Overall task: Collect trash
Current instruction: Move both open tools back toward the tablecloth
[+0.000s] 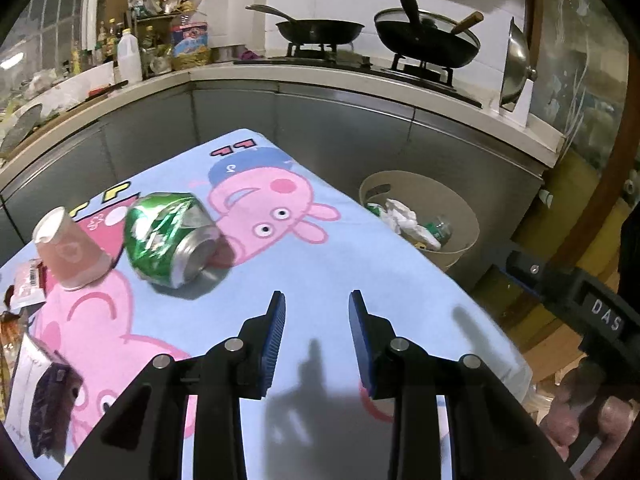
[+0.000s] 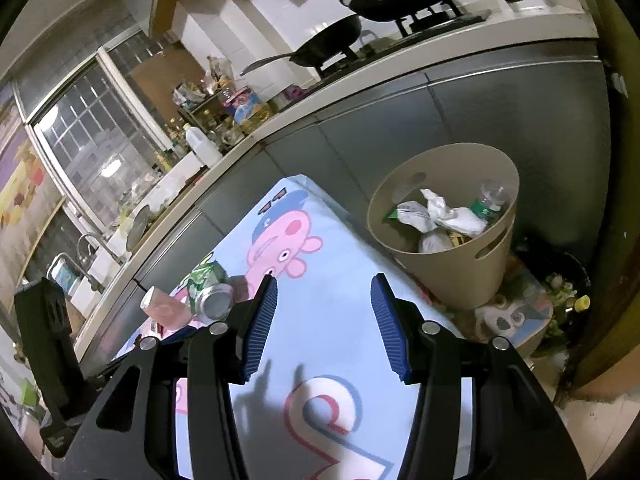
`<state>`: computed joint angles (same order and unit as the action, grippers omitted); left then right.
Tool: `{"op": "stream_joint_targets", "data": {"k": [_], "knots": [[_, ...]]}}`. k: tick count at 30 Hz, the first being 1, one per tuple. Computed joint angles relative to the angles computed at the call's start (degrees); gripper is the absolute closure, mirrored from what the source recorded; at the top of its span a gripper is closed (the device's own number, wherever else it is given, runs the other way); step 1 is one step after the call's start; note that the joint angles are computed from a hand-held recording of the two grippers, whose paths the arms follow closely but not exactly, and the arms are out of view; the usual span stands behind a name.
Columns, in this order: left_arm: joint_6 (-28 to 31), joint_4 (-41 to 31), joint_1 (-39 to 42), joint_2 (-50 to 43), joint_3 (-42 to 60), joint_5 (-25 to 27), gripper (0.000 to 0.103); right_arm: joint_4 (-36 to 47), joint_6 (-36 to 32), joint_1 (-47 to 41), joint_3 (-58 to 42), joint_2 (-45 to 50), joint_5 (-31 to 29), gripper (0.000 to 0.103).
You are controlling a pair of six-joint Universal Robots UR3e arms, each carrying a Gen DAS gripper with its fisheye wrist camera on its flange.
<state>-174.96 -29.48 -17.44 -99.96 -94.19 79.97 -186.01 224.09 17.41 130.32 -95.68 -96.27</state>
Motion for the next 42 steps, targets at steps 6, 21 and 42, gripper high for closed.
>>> {"op": "stream_joint_targets", "data": {"k": [6,21,42], "knots": [[0.7,2.7,2.1,2.8,-4.7,-0.1,0.07,1.2,0.8,3.6,-3.1,2.1,-2.5,0.054],[2.1,5.9,6.6,7.4,-11.2,-2.9,0.07,5.6,2.2,10.1,-9.8,6.5,-6.3,0.054],[7.0,7.9,20.6,16.1,-24.0,-6.5,0.07,12.3,-0.6,15.7,-25.9,18.7,-3.3,0.054]]}}
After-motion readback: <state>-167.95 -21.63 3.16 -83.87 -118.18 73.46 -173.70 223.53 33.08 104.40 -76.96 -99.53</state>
